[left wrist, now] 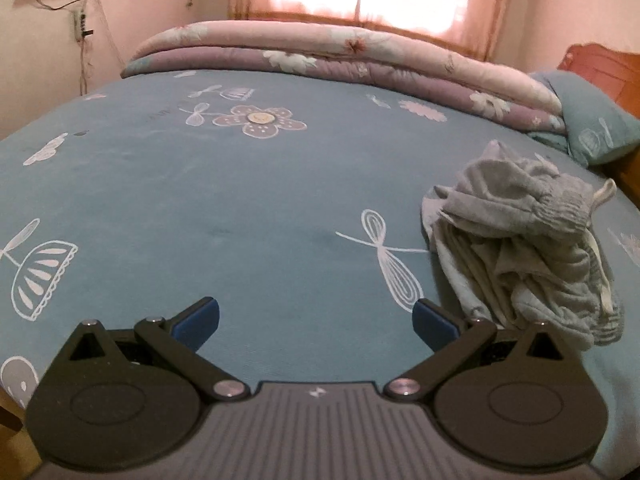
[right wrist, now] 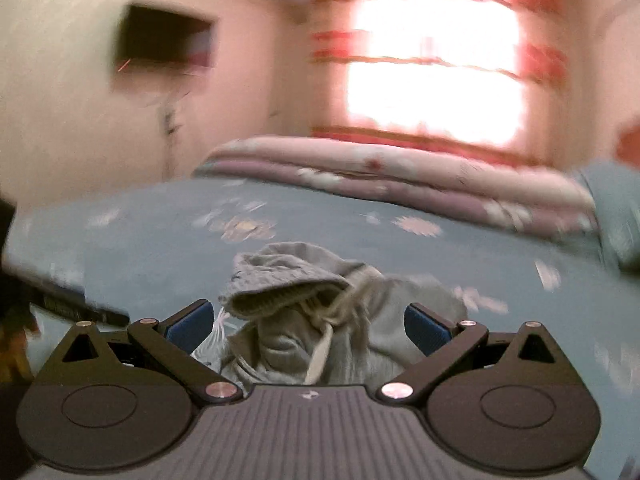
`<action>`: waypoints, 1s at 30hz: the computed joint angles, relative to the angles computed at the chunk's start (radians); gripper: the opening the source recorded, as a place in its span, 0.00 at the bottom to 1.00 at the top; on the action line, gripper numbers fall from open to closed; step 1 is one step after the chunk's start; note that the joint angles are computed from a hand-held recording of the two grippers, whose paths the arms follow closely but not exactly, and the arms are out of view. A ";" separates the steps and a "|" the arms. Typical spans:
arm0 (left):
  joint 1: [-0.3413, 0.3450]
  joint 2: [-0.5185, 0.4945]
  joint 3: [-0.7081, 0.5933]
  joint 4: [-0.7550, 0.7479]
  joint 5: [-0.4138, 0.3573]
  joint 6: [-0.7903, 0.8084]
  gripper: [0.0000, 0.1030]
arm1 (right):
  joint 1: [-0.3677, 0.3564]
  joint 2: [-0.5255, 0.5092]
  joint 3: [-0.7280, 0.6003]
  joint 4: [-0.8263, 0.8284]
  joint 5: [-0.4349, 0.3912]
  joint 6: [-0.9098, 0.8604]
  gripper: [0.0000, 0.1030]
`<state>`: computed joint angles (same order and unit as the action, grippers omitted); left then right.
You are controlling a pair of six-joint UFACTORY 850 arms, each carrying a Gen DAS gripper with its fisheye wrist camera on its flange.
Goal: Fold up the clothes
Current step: 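Reach both grippers toward the grey garment and grasp its waistband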
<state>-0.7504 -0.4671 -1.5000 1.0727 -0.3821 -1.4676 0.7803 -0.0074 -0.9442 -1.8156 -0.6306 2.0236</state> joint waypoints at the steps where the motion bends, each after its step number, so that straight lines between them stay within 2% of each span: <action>1: 0.001 0.010 0.018 0.057 0.007 -0.059 0.99 | -0.001 -0.027 -0.029 0.034 -0.003 -0.105 1.00; 3: 0.002 0.029 0.054 0.177 0.009 -0.175 0.99 | 0.000 -0.084 -0.081 0.074 -0.014 -0.314 0.99; 5: 0.004 0.040 0.078 0.267 0.004 -0.242 0.99 | 0.017 -0.142 -0.124 0.085 -0.059 -0.523 0.99; 8: 0.003 0.055 0.108 0.412 -0.023 -0.356 0.99 | 0.039 -0.227 -0.180 0.054 -0.136 -0.738 0.91; 9: 0.003 0.059 0.115 0.454 -0.030 -0.386 0.99 | 0.038 -0.249 -0.202 0.061 -0.140 -0.786 0.85; 11: 0.004 0.064 0.126 0.547 -0.042 -0.455 0.99 | 0.027 -0.281 -0.249 0.112 -0.119 -0.843 0.79; 12: 0.004 0.067 0.131 0.583 -0.047 -0.485 0.99 | 0.020 -0.295 -0.275 0.157 -0.108 -0.884 0.72; 13: 0.005 0.069 0.133 0.608 -0.050 -0.502 0.99 | 0.019 -0.308 -0.296 0.184 -0.119 -0.916 0.59; 14: 0.005 0.070 0.135 0.627 -0.051 -0.514 0.99 | 0.019 -0.319 -0.314 0.207 -0.129 -0.945 0.55; 15: 0.005 0.071 0.136 0.639 -0.049 -0.517 0.99 | 0.021 -0.322 -0.324 0.225 -0.134 -0.961 0.43; 18: 0.002 0.070 0.135 0.671 -0.049 -0.513 0.99 | 0.021 -0.313 -0.347 0.304 -0.122 -0.974 0.26; 22: -0.020 0.064 0.128 0.727 -0.054 -0.486 0.99 | 0.008 -0.277 -0.376 0.451 -0.086 -0.970 0.22; 30: -0.056 0.091 0.157 0.965 -0.022 -0.616 0.99 | -0.067 -0.141 -0.389 0.736 0.010 -0.907 0.19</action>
<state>-0.8065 -0.3757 -1.3429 2.0379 -0.4038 -2.0834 0.7128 -0.1488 -1.3334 -1.0797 -0.6204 1.1161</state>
